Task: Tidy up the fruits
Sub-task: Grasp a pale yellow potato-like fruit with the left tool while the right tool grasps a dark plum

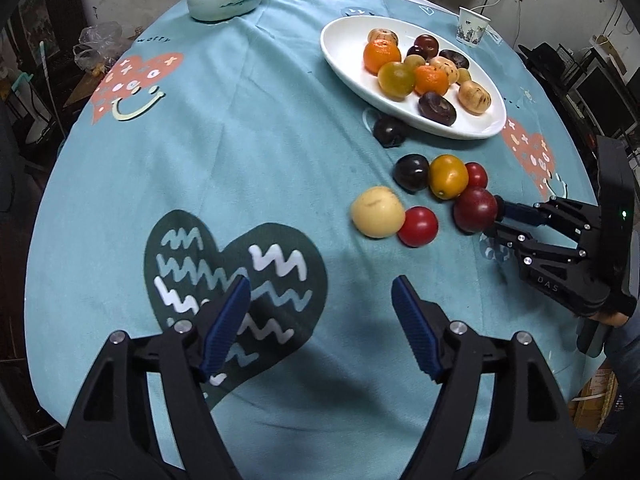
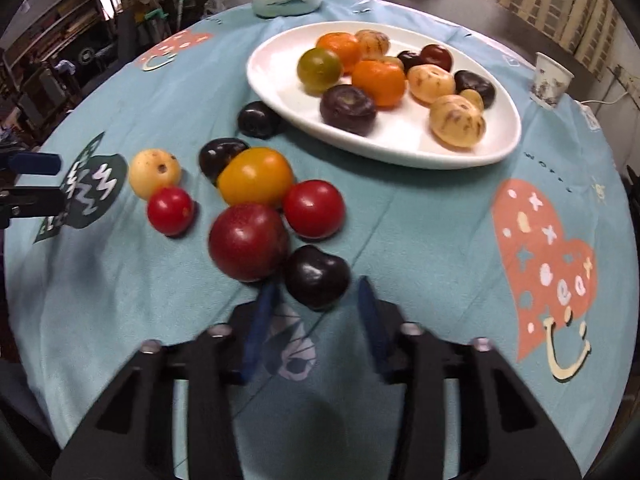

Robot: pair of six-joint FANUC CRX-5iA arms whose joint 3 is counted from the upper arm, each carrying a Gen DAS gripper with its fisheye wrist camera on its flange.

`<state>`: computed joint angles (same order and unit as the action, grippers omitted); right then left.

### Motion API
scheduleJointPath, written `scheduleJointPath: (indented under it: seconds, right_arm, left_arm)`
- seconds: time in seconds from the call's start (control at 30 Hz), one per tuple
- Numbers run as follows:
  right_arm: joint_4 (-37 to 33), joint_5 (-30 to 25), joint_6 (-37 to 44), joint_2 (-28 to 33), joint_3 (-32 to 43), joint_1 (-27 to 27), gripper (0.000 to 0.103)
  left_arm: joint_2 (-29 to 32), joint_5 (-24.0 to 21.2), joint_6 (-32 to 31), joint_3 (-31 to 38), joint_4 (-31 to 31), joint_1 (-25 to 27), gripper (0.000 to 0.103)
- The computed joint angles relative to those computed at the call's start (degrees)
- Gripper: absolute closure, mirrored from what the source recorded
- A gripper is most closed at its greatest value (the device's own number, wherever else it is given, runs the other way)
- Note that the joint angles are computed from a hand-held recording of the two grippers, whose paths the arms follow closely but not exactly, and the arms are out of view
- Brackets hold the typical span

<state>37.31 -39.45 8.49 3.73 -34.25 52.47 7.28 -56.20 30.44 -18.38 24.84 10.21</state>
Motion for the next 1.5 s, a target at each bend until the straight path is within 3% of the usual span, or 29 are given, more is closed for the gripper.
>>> scheduleJointPath:
  seconds: [0.13,0.33,0.4,0.5,0.77,0.87,0.93,0.97,1.0,1.2,1.3,1.5]
  right_arm:
    - [2.52,2.65,-7.34,-3.75,-3.88,0.73,0.074]
    - [2.84,4.07,-13.08,-6.46,-6.85,2.56,0.074]
    - [3.11,3.78,-14.57,-6.80,-7.28,3.02,0.074]
    - [3.07,3.50,-15.31,-6.76,-7.23,3.24,0.074]
    - [1.62,3.37,-13.87,-5.09,-5.34,3.28,0.074]
    - [1.44,2.88,-14.10,-5.21,-5.26,3.53,0.074]
    - [1.55,2.49,-14.65,-5.49,-5.48,3.72,0.074]
    - [1.58,2.34,-14.91,-5.51,-5.53,3.79,0.074]
    - [1.48,2.21,-15.04,-5.52,-5.55,3.89,0.074]
    - [2.45,1.79,-16.10,-6.02,-5.70,4.54,0.073]
    - [4.19,1.10,-17.72,-6.59,-5.95,5.10,0.073]
    - [11.49,1.32,-23.34,-7.74,-6.20,5.40,0.073]
  left_arm:
    - [0.53,-0.90,-2.05,-0.20,1.10,-2.20,0.028]
    - [4.43,2.54,-3.56,2.04,2.13,-4.46,0.029]
    - [6.79,1.40,0.34,4.92,1.37,-4.42,0.031]
    - [11.02,-4.35,7.05,9.94,1.74,-4.06,0.031]
    - [14.29,-8.68,11.99,13.19,0.14,-6.69,0.030]
    - [14.28,-8.00,12.87,12.86,-0.76,-7.45,0.032]
    - [14.54,-8.64,11.60,12.62,1.05,-7.18,0.048]
    - [15.30,-10.60,10.64,13.22,2.19,-7.02,0.063]
    - [15.21,-10.43,10.87,13.43,1.53,-7.27,0.063]
    - [10.79,-5.87,7.72,10.07,-1.13,-8.43,0.063]
    - [5.11,1.65,4.46,5.55,-3.26,-9.55,0.063]
    - [-4.32,9.23,-6.65,-3.00,2.08,-9.10,0.063]
